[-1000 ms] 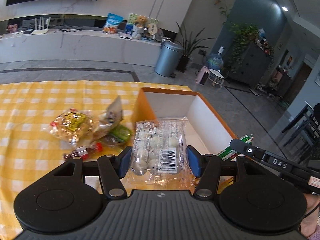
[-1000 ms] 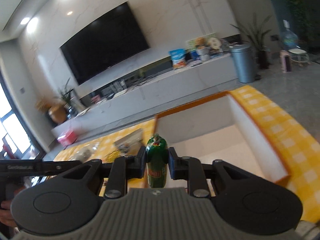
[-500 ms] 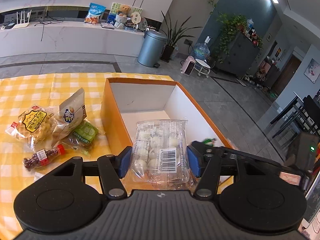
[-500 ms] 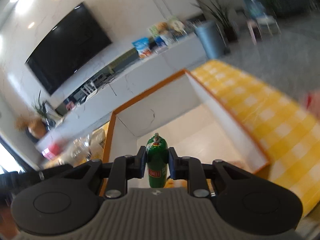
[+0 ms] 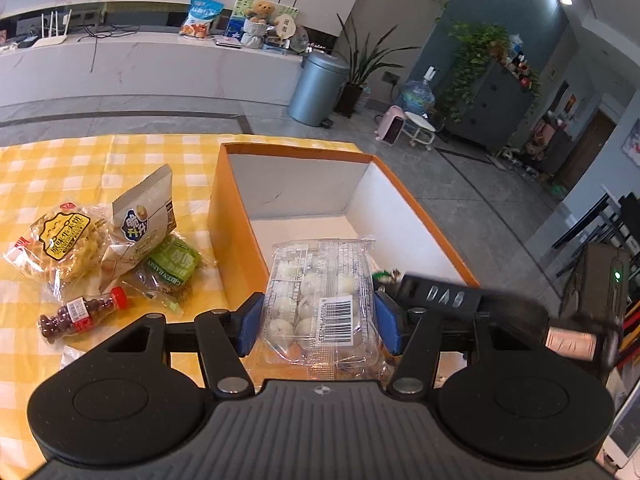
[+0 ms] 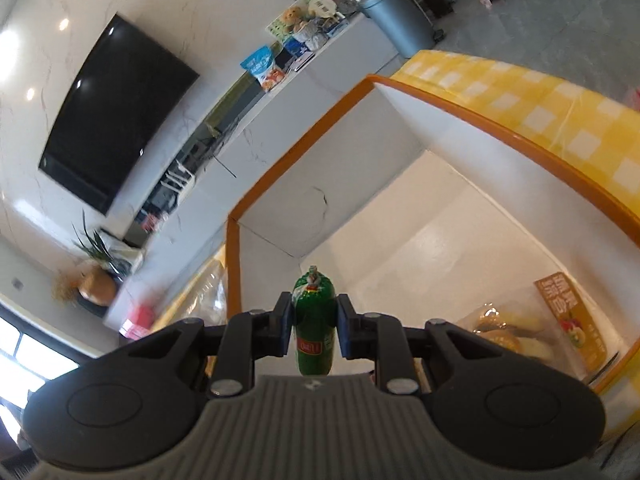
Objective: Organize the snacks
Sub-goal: 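Lower the sausage stick into the orange box and open the right gripper while the left carries the white-ball pack, then lower the white-ball pack into the box and open the left gripper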
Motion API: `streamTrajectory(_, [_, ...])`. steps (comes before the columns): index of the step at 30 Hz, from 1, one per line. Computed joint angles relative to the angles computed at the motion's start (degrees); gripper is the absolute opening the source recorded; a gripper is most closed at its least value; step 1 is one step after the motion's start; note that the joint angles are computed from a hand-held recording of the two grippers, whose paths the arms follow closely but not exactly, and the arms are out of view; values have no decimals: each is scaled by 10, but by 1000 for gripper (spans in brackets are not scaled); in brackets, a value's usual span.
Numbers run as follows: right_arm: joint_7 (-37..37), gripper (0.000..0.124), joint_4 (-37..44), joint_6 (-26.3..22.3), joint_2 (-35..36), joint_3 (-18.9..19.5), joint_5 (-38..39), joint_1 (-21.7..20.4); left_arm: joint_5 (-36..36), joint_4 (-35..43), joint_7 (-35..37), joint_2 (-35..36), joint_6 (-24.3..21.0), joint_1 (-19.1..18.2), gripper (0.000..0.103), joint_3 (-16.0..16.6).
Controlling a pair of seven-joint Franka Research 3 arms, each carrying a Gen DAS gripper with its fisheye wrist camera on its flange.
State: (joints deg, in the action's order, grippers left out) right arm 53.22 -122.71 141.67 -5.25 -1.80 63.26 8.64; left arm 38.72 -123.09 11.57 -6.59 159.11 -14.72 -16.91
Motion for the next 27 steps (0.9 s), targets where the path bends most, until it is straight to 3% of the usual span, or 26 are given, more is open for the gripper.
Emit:
streamTrajectory(3, [4,25,-14,50,-7,12,-55,5,11,12,0,6,-17,-2,66,-4])
streamTrajectory(5, [2,34,-37,126,-20,21,-83,13,10,19,1,10,-28,-5,66,-4])
streamTrajectory(7, [-54,58,-55,174,-34,13,-45,28,20,29,-2,16,-43,-7,66,-4])
streamTrajectory(10, [-140,65,-68,191,-54,-8,45,46,42,57,-3,32,-80,-14,66,-6])
streamTrajectory(14, [-161,69,-78,239,-59,-8,71,48,96,105,-37,66,-137,-28,66,-4])
streamTrajectory(19, [-174,69,-67,218,-55,-20,97,45,123,164,-14,116,-217,-58,66,8])
streamTrajectory(22, [-155,68,-66,214,-50,-14,72,38,126,165,-16,124,-198,-64,67,21])
streamTrajectory(27, [-165,67,-64,207,-47,-14,74,38,126,174,4,134,-203,-72,67,27])
